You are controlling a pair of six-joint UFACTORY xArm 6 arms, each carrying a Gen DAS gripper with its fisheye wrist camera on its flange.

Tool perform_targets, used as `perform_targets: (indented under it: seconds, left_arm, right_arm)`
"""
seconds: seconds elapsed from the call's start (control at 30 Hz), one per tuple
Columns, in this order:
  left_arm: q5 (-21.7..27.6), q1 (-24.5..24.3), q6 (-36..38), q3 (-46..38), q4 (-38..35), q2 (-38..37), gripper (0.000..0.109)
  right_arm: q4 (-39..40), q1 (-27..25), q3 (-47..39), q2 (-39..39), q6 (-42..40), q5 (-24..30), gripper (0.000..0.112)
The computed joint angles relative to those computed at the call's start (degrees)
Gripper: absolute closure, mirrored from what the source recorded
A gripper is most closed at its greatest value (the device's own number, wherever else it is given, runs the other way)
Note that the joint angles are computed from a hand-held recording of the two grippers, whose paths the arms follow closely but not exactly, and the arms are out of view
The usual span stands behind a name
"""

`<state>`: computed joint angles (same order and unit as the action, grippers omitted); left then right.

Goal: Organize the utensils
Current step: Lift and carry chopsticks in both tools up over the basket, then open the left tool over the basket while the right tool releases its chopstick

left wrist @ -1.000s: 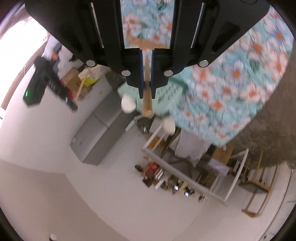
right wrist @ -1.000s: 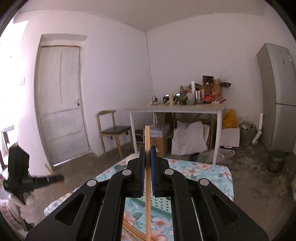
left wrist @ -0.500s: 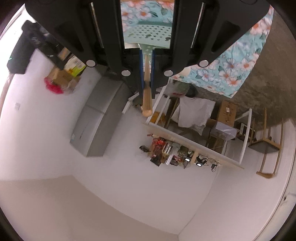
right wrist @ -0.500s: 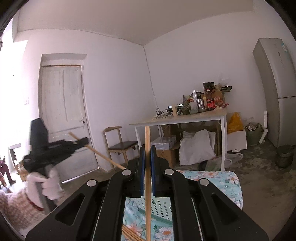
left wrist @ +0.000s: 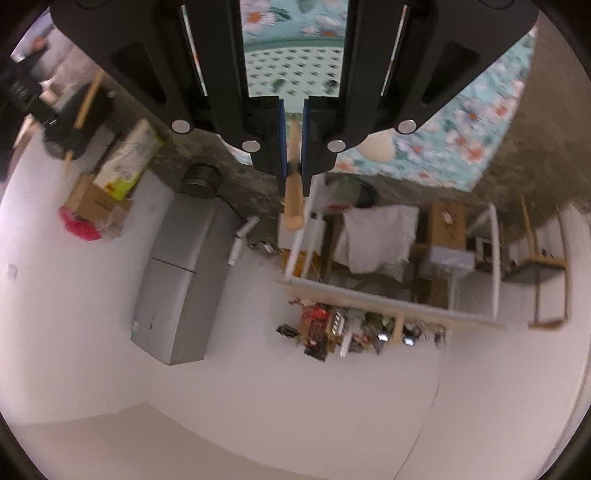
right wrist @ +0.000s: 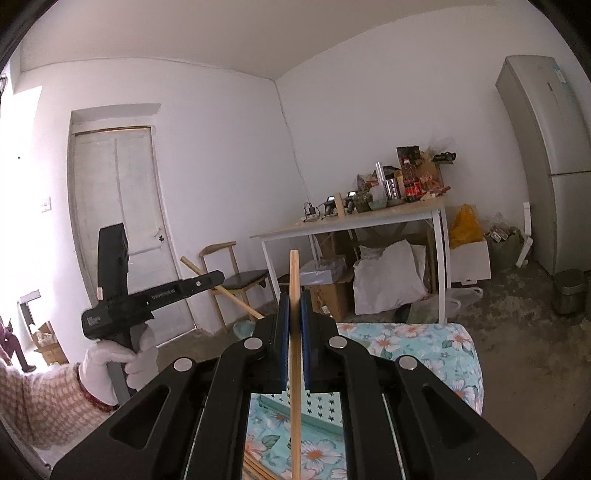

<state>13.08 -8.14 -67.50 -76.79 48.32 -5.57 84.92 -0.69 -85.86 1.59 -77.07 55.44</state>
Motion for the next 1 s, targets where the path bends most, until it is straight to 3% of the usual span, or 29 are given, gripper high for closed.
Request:
perform_targets:
  seconds: [0.13,0.5,0.57,0.6,0.63,0.7,0.77,0.83,0.9,1.0]
  left_arm:
    - [-0.55,0.02,4.02,0.60,-3.59,0.38,0.103]
    - [-0.37,-0.24,19.31,2.94,-23.60,2.40,0.102]
    - [-2.51,0.27,17.77,4.25,-24.53,2.01,0.091]
    - [-4.03,0.71,15.89,5.40,-24.05,1.43,0.075]
    - [-5.15,1.24,12.83,6.27,-22.12,0.79,0.067]
    - [-7.20,2.67,4.00,8.19,-14.64,-1.17,0.066]
    - [-7.37,3.32,-0.24,9.59,-10.89,-3.04,0.061]
    - [-7.87,4.48,-9.20,11.85,-2.46,-6.11,0.054]
    - [-6.97,5.09,-16.85,13.99,5.48,-9.27,0.048]
    - [-3.44,4.62,-22.50,17.86,12.59,-14.49,0.040]
  right_arm:
    - [-0.54,-0.09,-0.09,0.38,0.39,-0.01,0.106]
    - [-2.23,0.36,0.40,-0.92,0.97,-0.25,0.106]
    - [-2.96,0.75,0.07,-0.97,1.34,-0.56,0.106]
    - [-3.34,0.87,-0.28,-0.87,1.63,-0.53,0.106]
    - [-3.79,1.00,-0.56,-0.85,1.86,-0.40,0.106]
    - [-4.53,1.71,-1.06,-0.85,2.27,-0.80,0.106]
    - [-4.88,2.24,-2.16,-0.51,2.60,-0.75,0.106]
    - [-4.55,2.92,-4.08,0.16,2.93,-0.62,0.106]
    - [-3.59,3.53,-6.07,0.75,2.81,-0.42,0.106]
    - [-1.91,4.87,-11.26,3.06,3.61,0.21,0.106]
